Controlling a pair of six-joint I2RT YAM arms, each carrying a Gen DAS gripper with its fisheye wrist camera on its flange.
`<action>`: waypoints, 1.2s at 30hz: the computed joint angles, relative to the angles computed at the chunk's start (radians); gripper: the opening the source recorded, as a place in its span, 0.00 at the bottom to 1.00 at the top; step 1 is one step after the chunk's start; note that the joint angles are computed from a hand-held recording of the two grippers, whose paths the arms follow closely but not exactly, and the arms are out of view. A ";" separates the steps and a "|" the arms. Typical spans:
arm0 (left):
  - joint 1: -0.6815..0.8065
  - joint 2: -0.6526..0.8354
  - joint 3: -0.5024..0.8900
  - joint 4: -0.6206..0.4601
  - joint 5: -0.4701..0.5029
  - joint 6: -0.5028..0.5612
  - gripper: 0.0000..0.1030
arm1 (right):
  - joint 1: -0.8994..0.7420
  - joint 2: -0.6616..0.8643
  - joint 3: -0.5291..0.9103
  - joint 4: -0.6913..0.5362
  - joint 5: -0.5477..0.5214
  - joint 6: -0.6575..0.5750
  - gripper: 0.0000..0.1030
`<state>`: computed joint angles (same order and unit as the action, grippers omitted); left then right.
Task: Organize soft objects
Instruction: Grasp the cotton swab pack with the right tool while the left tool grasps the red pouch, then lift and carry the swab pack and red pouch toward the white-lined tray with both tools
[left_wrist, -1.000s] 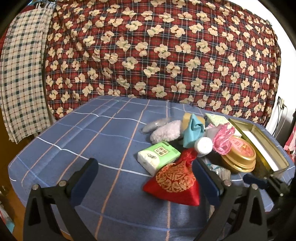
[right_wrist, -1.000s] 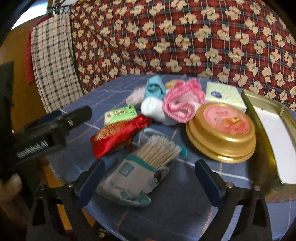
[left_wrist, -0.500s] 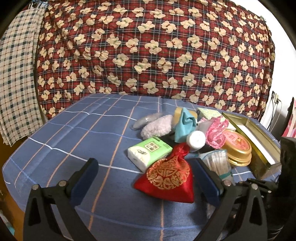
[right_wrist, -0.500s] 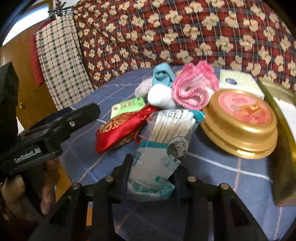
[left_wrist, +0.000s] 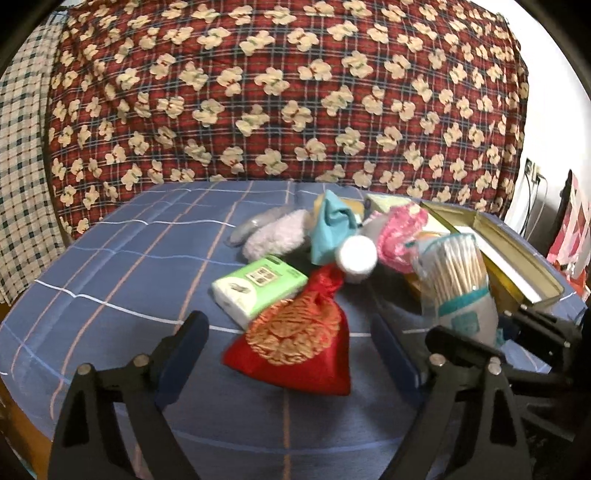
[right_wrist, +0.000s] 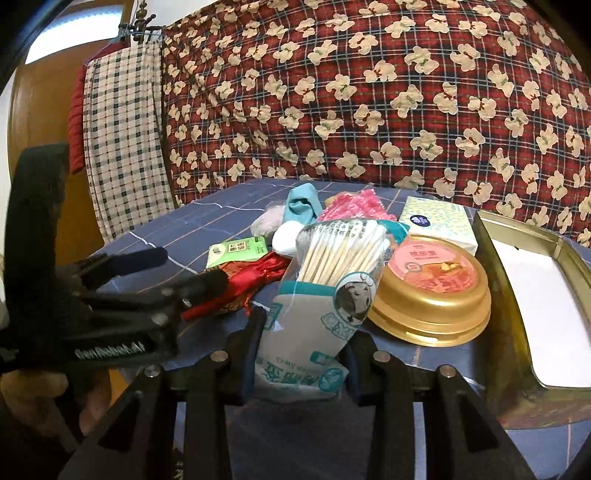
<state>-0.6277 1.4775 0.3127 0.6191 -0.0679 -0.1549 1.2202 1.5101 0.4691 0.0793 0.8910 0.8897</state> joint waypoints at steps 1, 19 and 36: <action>-0.004 0.017 0.008 0.004 0.005 -0.007 0.88 | 0.000 0.001 -0.002 0.000 0.008 -0.001 0.39; -0.009 0.154 -0.001 0.189 0.014 -0.047 0.15 | -0.001 -0.072 -0.093 0.118 0.113 -0.080 0.39; -0.016 0.070 0.002 0.287 -0.044 -0.058 0.15 | -0.157 -0.171 -0.158 0.301 0.051 -0.297 0.39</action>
<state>-0.6434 1.5474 0.3147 0.9057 -0.1115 -0.2127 1.0634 1.3386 0.3111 0.3802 0.9419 0.5924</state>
